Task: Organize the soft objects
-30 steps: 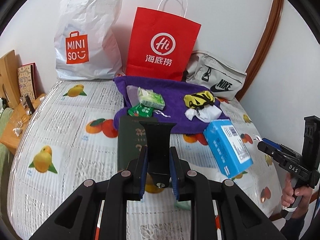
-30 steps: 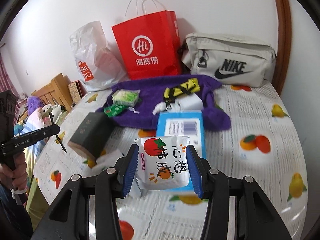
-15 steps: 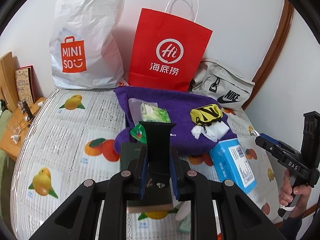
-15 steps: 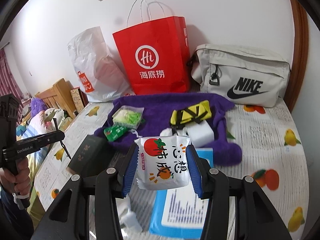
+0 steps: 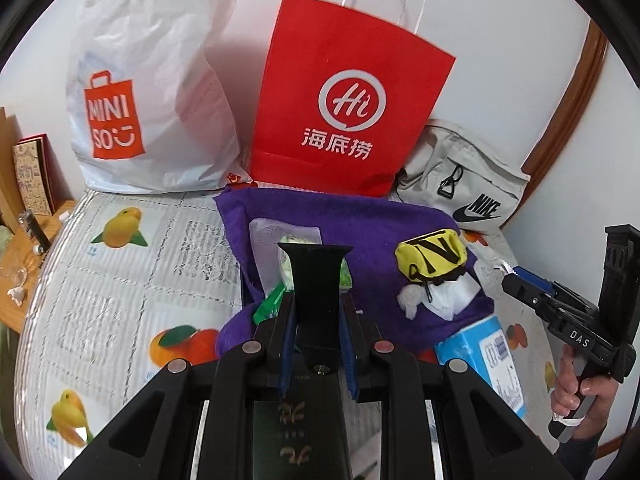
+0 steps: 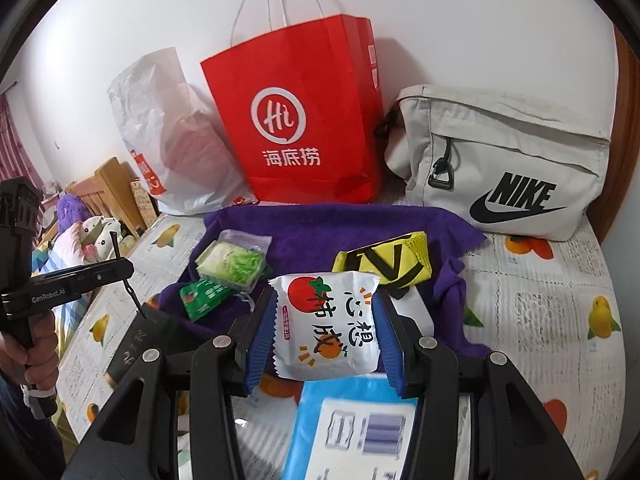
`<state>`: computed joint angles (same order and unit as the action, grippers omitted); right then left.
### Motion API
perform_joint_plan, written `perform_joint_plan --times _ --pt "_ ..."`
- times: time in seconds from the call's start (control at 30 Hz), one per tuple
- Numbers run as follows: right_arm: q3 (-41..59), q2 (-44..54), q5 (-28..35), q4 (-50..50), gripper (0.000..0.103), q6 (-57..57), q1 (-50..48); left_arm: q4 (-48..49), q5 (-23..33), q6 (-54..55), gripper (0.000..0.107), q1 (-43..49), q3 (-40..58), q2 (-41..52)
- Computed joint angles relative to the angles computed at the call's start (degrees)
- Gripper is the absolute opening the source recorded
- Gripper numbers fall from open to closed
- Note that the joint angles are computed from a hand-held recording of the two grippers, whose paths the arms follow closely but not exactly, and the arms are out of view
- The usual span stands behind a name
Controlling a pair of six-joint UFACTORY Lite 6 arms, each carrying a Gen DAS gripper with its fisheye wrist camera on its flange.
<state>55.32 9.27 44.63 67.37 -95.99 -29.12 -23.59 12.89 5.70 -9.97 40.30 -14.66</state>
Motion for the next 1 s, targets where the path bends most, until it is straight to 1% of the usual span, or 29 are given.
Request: perform_joint_plan --times 0.17,0.2,0.27,0.33,0.4,0.47,0.53,0.67,0.77,0.87,1.0 --pt "4.80 5.96 -3.25 0.82 0.048 1.39 2.79 -12.50 -1.25 13.52 0.020 2.35 4.79 8.09" --pt "5.44 6.71 -3.71 0.88 0.048 1.54 3.21 -13.75 -1.40 14.83 0.020 2.49 5.71 9.51" --pt "7.24 8.77 -4.94 0.89 0.048 2.19 4.17 -13.80 -1.41 15.12 0.020 2.72 7.82 12.66" --pt "9.66 11.43 -6.27 -0.83 0.048 4.30 5.36 -11.30 -1.24 13.14 0.020 2.76 9.73 15.49" --pt "10.65 12.85 -7.17 -0.87 0.048 4.55 5.97 -13.89 -1.41 16.33 0.020 2.88 10.68 17.51" --pt "11.92 14.56 -7.90 -1.23 0.048 4.94 6.63 -13.78 -1.75 16.26 0.020 2.86 11.84 19.84" --pt "13.15 16.26 -8.96 -1.23 0.048 5.38 7.30 -17.57 -1.76 19.74 0.020 3.14 13.14 22.24" --pt "16.47 19.70 -9.82 -3.45 0.048 8.49 8.41 -21.62 -1.85 23.25 0.020 3.23 15.63 26.47" --pt "18.62 21.65 -10.41 -5.55 0.048 10.92 9.34 -20.52 -1.67 21.71 0.020 3.24 17.73 29.28" --pt "19.06 22.04 -11.85 -5.68 0.050 10.77 10.32 -20.44 -1.27 21.40 0.020 3.27 19.42 31.17" --pt "20.28 22.99 -12.03 -6.33 0.051 11.21 10.48 -16.21 -1.02 17.12 0.020 2.65 21.17 32.57"
